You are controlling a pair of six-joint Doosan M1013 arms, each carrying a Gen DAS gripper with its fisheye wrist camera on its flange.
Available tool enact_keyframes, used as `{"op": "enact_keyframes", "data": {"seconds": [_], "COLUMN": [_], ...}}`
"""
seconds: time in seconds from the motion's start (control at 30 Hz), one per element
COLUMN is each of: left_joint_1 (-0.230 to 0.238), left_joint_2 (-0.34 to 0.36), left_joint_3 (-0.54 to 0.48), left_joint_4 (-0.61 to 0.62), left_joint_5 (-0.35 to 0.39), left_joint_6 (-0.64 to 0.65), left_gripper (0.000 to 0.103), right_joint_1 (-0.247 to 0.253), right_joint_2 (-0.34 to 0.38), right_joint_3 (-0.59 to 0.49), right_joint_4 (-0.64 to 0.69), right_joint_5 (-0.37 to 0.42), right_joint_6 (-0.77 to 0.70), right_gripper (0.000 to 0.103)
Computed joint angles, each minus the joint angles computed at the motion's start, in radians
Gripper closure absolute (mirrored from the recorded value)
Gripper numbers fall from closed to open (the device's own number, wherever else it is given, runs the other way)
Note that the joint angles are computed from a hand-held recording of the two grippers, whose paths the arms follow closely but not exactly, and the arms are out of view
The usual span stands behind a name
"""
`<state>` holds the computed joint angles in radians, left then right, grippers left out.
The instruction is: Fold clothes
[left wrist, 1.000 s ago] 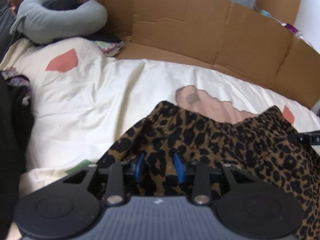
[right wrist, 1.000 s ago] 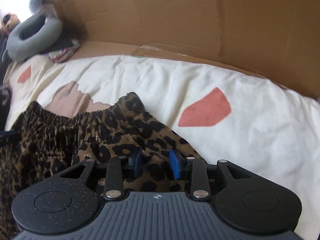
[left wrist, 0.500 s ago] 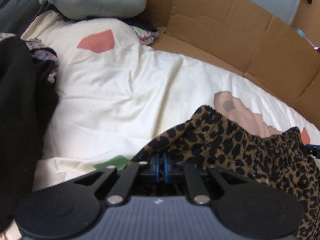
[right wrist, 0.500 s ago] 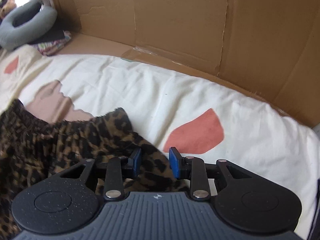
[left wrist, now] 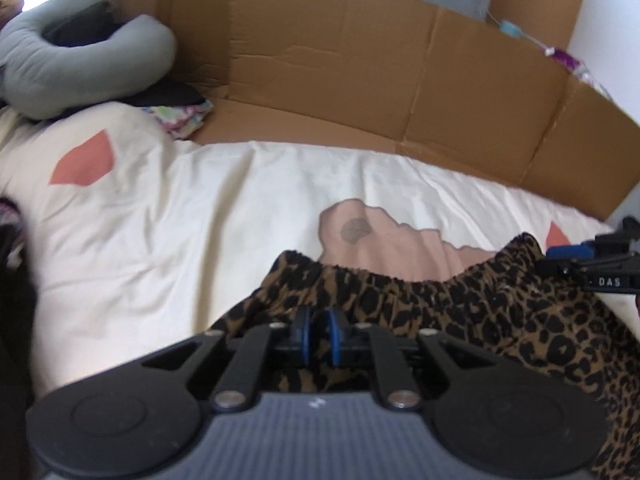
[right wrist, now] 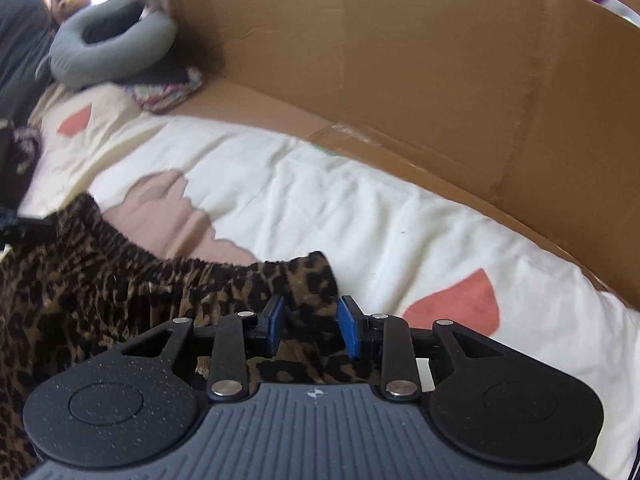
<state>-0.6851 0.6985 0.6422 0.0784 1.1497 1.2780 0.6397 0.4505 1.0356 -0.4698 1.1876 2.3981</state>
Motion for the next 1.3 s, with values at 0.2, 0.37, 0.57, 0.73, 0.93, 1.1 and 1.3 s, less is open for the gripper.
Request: {"op": "enact_keyframes", "data": {"seconds": [0.2, 0.37, 0.57, 0.73, 0.93, 1.1, 1.3], "left_joint_1": [-0.003, -0.010, -0.014, -0.018, -0.027, -0.036, -0.042], "left_joint_2": [0.070, 0.089, 0.098, 0.052, -0.020, -0.058, -0.070], "left_joint_3": [-0.104, -0.131, -0.174, -0.128, -0.023, 0.050, 0.111], "left_joint_4": [0.063, 0.124, 0.143, 0.104, -0.014, -0.054, -0.054], "left_joint_5": [0.104, 0.150, 0.183, 0.125, 0.023, -0.017, 0.000], "left_joint_6": [0.019, -0.005, -0.030, -0.004, 0.051, 0.038, 0.072], "left_gripper": [0.090, 0.100, 0.100, 0.098, 0.095, 0.095, 0.094], "right_joint_1": [-0.008, -0.008, -0.015, -0.004, 0.020, 0.046, 0.063], "right_joint_2": [0.052, 0.073, 0.089, 0.061, -0.010, -0.043, -0.058], "right_joint_3": [-0.075, -0.102, -0.142, -0.143, -0.073, -0.017, 0.047], "right_joint_4": [-0.007, -0.039, -0.021, -0.035, 0.019, 0.074, 0.095], "right_joint_5": [0.114, 0.159, 0.205, 0.178, 0.043, -0.019, -0.022], "right_joint_6": [-0.044, -0.009, -0.008, -0.048, -0.117, -0.164, -0.169], "right_gripper": [0.066, 0.067, 0.067, 0.069, 0.069, 0.069, 0.069]}}
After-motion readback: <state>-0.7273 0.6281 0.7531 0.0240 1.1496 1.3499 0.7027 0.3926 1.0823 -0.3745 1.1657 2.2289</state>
